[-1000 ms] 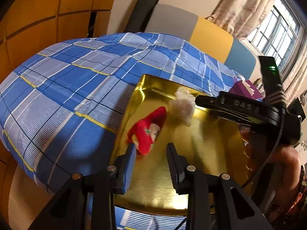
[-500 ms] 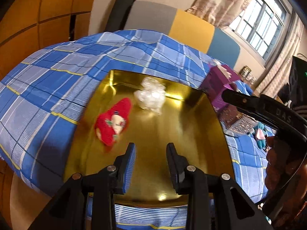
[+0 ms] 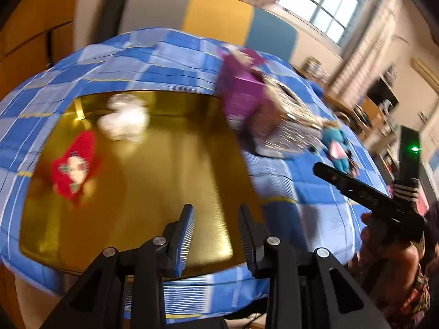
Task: Organize soft objects
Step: 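Lift both grippers out of the tin back toward the soft items, then grasp the black beaded hair with brown scrunchie using the right gripper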
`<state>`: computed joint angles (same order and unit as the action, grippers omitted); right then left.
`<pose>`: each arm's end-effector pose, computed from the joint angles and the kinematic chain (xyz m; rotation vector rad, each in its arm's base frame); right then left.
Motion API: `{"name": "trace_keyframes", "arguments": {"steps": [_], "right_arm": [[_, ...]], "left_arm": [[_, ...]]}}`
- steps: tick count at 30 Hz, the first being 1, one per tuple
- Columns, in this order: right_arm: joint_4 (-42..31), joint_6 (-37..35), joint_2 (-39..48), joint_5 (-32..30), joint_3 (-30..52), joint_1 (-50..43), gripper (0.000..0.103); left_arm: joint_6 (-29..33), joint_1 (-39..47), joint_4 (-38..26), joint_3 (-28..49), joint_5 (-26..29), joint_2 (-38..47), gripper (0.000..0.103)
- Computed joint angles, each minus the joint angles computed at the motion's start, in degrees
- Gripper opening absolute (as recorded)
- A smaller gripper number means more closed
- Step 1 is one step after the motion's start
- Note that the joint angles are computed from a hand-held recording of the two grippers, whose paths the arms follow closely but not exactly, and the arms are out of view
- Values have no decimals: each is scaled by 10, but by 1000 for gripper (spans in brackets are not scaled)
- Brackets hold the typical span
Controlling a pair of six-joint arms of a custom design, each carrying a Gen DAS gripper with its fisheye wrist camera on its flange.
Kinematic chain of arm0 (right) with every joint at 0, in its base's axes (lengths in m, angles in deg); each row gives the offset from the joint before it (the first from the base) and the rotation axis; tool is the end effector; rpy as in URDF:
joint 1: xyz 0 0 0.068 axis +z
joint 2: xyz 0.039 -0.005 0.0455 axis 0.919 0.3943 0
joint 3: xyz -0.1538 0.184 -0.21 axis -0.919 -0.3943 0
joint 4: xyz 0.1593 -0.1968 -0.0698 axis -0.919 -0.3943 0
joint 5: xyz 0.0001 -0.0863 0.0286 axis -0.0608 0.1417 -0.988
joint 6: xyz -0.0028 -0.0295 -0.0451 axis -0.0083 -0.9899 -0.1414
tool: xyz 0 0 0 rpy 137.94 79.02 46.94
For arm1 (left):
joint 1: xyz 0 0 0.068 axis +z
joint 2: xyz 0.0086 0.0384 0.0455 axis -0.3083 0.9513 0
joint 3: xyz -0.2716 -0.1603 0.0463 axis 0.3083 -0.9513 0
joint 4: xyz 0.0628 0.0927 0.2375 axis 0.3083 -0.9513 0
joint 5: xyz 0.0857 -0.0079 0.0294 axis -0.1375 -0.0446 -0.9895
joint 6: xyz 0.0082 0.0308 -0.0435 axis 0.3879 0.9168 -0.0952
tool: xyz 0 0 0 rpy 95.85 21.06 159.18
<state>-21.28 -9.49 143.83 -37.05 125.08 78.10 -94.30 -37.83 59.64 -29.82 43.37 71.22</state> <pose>0.3525 0.0790 0.1923 -0.3166 2.4087 0.3891 0.2379 -0.0824 0.2042 -0.2961 2.4363 -0.2868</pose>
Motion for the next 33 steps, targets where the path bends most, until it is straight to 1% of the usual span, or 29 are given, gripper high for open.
{"name": "trace_keyframes", "arguments": {"steps": [2, 5, 7, 9, 11, 15, 18, 20, 23, 26, 28, 30, 31, 32, 33], "right_arm": [[16, -4, 9, 3, -17, -38, 79], [28, -6, 33, -7, -25, -98, 79], [37, -14, 48, 0, -24, -134, 79], [41, -28, 64, 7, -12, -175, 78], [34, -40, 79, 17, 17, -207, 79], [16, -48, 120, 11, 109, -266, 79], [-19, -40, 167, 14, 211, -288, 79], [-45, -37, 207, 18, 284, -296, 79], [-83, -36, 267, 41, 378, -293, 79], [-125, -44, 321, 53, 455, -286, 78], [-142, -56, 354, 49, 495, -280, 78], [-154, -76, 373, 62, 516, -271, 78], [-163, -85, 385, 69, 532, -266, 76], [-170, -88, 394, 66, 542, -265, 72], [-176, -88, 402, 63, 553, -264, 70]], "left_arm": [[6, -28, 9, 11, -6, 16, 32], [13, -54, 14, 39, 5, 49, 32], [11, -73, 21, 61, 10, 72, 32], [9, -95, 27, 82, 13, 95, 32], [12, -114, 22, 103, 6, 116, 32], [16, -140, 5, 143, 2, 156, 32], [18, -145, -9, 169, 1, 181, 32], [15, -149, -16, 182, 0, 194, 32], [15, -153, -28, 201, -5, 210, 32], [15, -156, -36, 218, -2, 224, 32], [18, -160, -44, 233, -5, 235, 32], [23, -165, -53, 246, -10, 243, 32], [24, -167, -56, 253, -10, 247, 32], [24, -168, -61, 261, -11, 252, 32], [26, -169, -62, 267, -11, 257, 32]]}}
